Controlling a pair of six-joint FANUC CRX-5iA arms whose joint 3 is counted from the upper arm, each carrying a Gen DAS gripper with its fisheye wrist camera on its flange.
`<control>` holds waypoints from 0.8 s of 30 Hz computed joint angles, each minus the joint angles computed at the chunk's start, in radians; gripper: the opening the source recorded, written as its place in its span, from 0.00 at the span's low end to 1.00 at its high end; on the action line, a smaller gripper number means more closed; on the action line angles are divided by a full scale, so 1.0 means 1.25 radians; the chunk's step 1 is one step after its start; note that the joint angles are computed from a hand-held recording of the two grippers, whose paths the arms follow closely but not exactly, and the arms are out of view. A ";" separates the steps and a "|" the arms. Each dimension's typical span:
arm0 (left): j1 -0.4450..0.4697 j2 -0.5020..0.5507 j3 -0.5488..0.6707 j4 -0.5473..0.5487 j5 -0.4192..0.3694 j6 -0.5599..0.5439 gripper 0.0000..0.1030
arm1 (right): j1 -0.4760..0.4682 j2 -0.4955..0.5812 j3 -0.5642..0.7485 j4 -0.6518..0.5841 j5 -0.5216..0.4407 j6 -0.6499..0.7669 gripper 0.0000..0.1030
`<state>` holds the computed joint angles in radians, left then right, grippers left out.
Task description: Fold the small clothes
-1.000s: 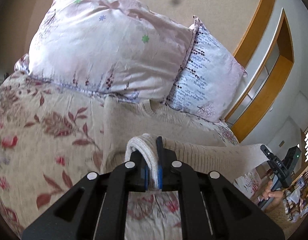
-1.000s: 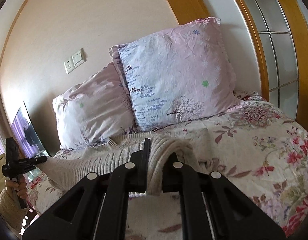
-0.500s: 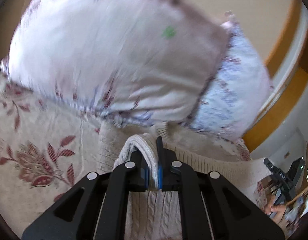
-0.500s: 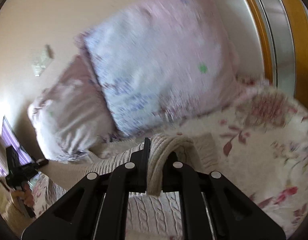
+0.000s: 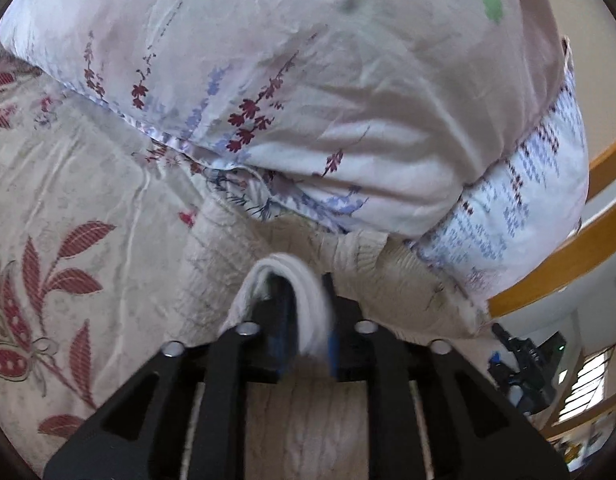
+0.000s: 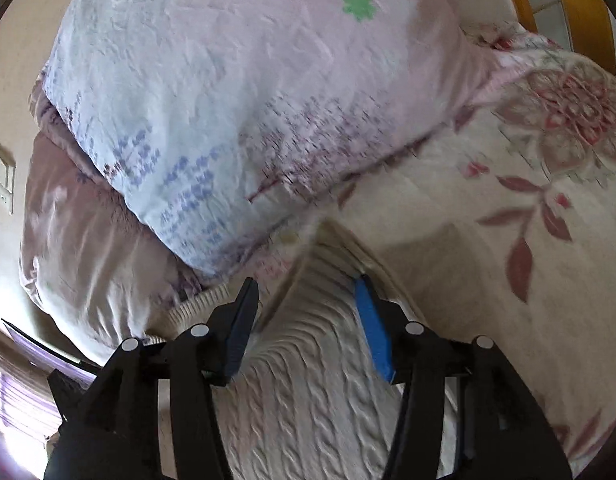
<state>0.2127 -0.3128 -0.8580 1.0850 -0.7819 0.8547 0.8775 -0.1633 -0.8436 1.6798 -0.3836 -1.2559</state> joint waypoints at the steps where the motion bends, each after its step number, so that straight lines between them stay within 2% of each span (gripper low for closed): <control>1: 0.000 -0.004 -0.005 0.023 0.000 -0.004 0.30 | -0.001 -0.001 0.003 0.007 -0.002 -0.001 0.51; 4: 0.023 -0.043 -0.018 0.032 -0.016 -0.012 0.42 | 0.022 -0.027 -0.005 0.003 -0.032 0.020 0.51; 9: 0.118 -0.143 -0.036 -0.066 -0.105 -0.021 0.42 | 0.210 -0.090 -0.029 -0.249 -0.241 0.242 0.50; 13: 0.194 -0.212 -0.058 -0.136 -0.187 -0.056 0.42 | 0.309 -0.122 -0.049 -0.359 -0.331 0.326 0.43; 18: 0.222 -0.268 -0.077 -0.192 -0.220 -0.088 0.41 | 0.360 -0.118 -0.056 -0.435 -0.355 0.368 0.42; 24: 0.215 -0.274 -0.080 -0.239 -0.220 -0.077 0.32 | 0.392 -0.095 -0.043 -0.498 -0.376 0.412 0.34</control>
<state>0.4815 -0.6559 -0.9584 0.7865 -1.0566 0.7582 1.3669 -0.2824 -0.8976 1.0576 -0.8534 -0.7407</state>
